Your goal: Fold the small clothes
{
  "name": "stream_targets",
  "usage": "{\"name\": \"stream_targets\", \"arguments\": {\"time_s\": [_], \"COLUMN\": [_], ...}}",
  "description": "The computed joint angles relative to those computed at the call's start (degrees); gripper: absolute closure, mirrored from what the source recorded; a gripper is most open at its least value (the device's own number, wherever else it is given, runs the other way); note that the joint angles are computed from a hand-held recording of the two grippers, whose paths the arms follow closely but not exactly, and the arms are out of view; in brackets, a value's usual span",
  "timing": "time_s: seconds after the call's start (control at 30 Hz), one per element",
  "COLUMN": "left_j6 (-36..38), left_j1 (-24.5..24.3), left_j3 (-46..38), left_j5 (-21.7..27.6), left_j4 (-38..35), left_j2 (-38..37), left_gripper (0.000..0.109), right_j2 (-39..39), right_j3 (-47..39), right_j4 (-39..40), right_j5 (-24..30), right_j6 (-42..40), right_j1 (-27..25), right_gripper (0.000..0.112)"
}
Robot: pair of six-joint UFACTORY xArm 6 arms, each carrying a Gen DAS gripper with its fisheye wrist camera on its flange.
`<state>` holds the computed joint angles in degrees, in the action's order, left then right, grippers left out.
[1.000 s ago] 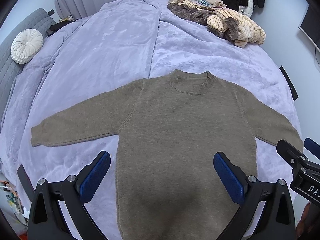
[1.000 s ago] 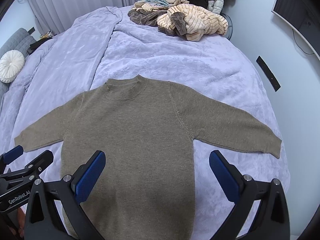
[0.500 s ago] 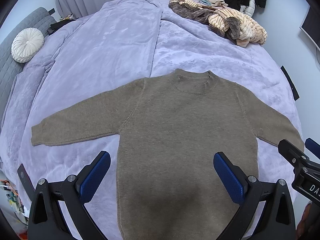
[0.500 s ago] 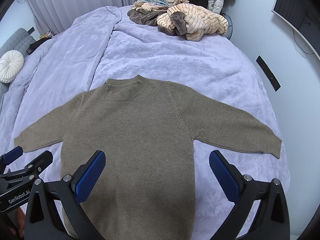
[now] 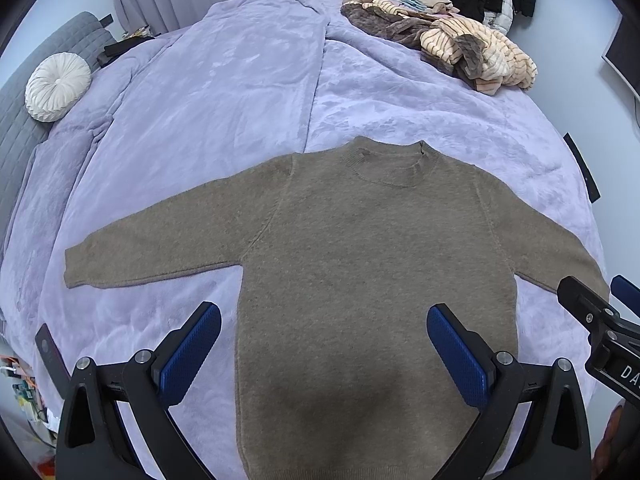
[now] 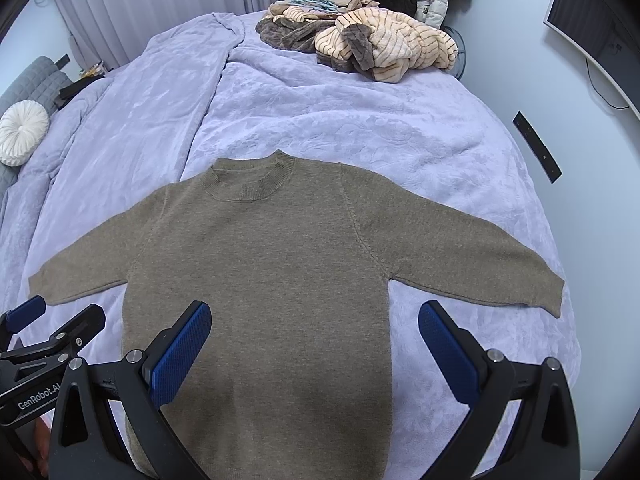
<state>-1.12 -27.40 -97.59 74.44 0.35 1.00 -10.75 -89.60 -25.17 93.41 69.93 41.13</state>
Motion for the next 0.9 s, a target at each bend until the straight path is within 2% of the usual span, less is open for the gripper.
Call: {"name": "stream_targets", "arguments": {"time_s": [0.33, 0.6, 0.9], "left_j6": [0.49, 0.17, 0.01], "left_j1": [0.25, 0.39, 1.2], "left_j3": [0.29, -0.03, -2.17], "left_j5": [0.23, 1.13, 3.13], "left_j4": [-0.13, -0.45, -2.5], "left_j2": [-0.4, -0.46, 1.43], "left_gripper": [0.006, 0.006, 0.006], "right_j2": [0.23, -1.25, 0.1], "right_j3": [-0.36, 3.4, 1.82], "right_j4": [0.12, 1.9, 2.79], "right_j5": [0.19, -2.87, -1.19], "right_j6": [0.07, 0.48, -0.35], "right_j1": [0.05, -1.32, -1.49], "right_gripper": [0.009, 0.009, 0.009]}}
